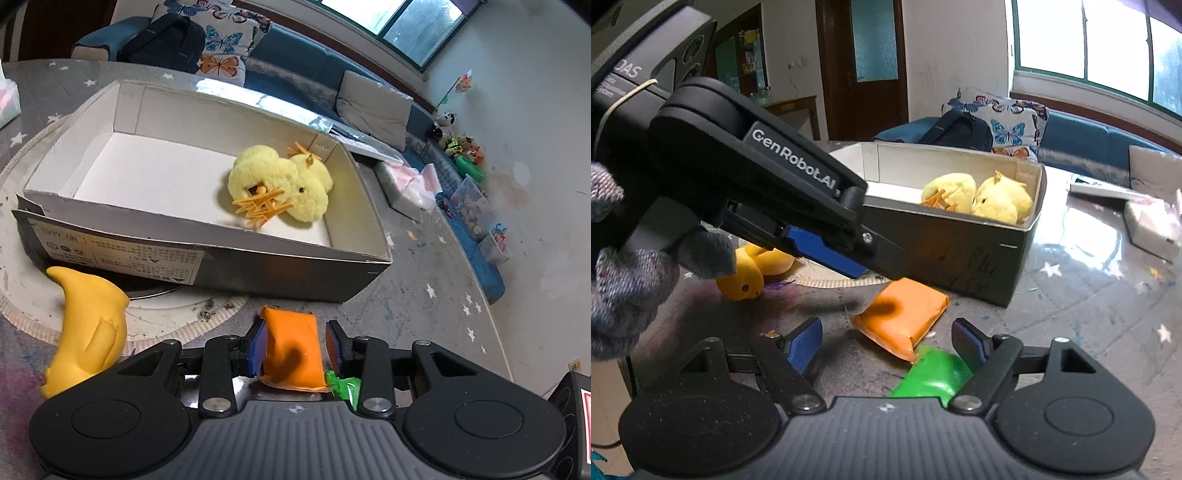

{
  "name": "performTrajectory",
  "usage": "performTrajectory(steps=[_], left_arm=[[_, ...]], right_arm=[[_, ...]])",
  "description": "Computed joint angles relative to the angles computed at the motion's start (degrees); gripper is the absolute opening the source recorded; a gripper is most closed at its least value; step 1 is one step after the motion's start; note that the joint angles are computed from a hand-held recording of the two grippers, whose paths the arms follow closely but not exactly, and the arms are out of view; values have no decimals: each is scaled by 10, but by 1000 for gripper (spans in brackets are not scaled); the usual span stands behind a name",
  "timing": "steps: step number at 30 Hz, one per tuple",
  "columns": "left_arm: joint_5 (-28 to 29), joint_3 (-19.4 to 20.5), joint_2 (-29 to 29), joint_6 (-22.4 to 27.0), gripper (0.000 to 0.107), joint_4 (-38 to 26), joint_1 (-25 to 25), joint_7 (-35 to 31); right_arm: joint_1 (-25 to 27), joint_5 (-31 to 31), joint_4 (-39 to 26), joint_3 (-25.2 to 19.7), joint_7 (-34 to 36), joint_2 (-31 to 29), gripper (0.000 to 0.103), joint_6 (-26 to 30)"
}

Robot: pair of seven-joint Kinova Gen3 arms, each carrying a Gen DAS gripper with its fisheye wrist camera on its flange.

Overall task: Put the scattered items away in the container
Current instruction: 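Close both tools on the orange pouch on the table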

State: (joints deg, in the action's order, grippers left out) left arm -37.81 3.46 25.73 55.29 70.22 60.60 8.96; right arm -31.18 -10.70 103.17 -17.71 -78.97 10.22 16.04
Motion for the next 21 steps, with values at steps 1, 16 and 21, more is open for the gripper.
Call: performTrajectory(steps=[1,16,21], left_arm=[[3,1,1,-1,37,0,-2,0],[40,-1,8,-35,37,13,-20,-6],[43,-4,8,-40,36,17,-19,-6]], right_arm=[[-3,3,-3,3,-3,4,78,1],[-7,18,-23,6,-30,25,58,17],[2,3,-12,-2,-21,21,57,8]])
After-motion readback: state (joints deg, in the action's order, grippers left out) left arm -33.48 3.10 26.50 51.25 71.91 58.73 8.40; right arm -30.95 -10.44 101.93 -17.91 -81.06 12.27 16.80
